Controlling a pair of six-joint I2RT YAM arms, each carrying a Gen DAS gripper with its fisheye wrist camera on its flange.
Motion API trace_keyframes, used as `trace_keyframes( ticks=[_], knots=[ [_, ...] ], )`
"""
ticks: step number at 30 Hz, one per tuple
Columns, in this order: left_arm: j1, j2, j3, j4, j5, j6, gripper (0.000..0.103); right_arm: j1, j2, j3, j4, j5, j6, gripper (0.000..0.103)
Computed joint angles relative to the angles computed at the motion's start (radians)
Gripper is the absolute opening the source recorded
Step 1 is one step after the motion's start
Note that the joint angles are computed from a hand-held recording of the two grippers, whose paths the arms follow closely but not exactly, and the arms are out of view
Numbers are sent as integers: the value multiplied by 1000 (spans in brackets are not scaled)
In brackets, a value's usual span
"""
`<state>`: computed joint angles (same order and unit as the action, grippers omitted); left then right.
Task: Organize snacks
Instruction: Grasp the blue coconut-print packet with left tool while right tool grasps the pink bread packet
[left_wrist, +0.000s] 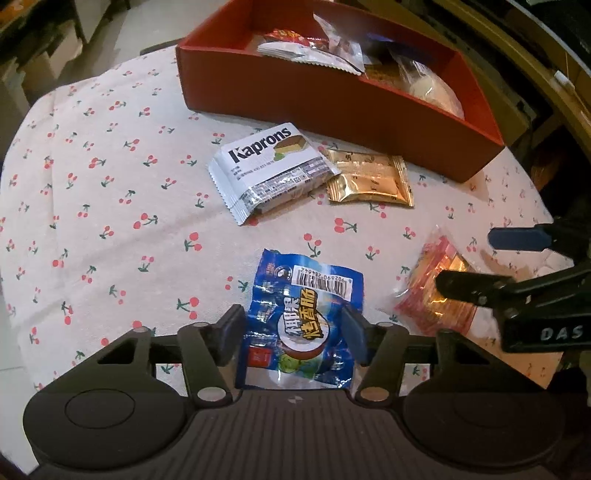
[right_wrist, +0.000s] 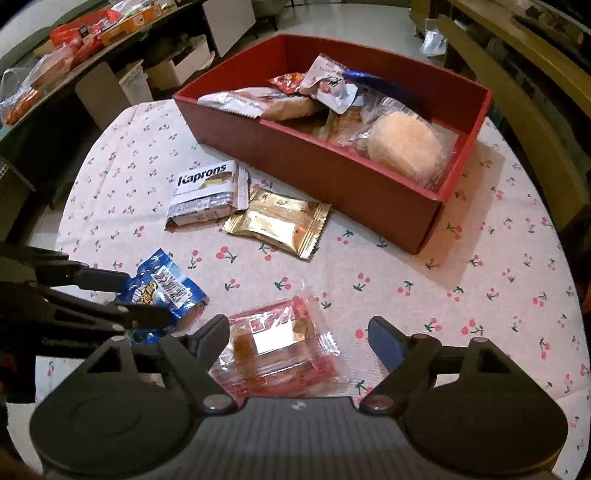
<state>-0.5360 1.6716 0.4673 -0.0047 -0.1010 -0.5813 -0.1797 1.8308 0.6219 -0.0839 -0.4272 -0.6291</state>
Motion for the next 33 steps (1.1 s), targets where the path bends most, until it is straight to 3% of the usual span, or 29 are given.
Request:
trace_keyframes(
  ticks=[10, 17, 19, 25, 31, 33],
  knots=[
    [-1, 0, 3, 1, 8, 3, 62, 71, 64, 25, -5, 24, -55, 98],
    [26, 6, 6, -16, 32, 7, 78, 62, 64, 47, -74, 5, -128, 99],
    [40, 0, 2, -13, 49, 6, 86, 81, 76, 34, -45, 32, -135, 100],
    [39, 13, 14, -24, 50, 6, 86, 140, 90, -38, 126, 90, -119, 103],
    [38, 24, 20, -21, 42, 3, 88, 125, 82, -60, 168, 82, -87, 103],
    [32, 33, 28, -24, 37, 5, 89, 111, 61, -75, 183, 81, -87, 89]
  ],
)
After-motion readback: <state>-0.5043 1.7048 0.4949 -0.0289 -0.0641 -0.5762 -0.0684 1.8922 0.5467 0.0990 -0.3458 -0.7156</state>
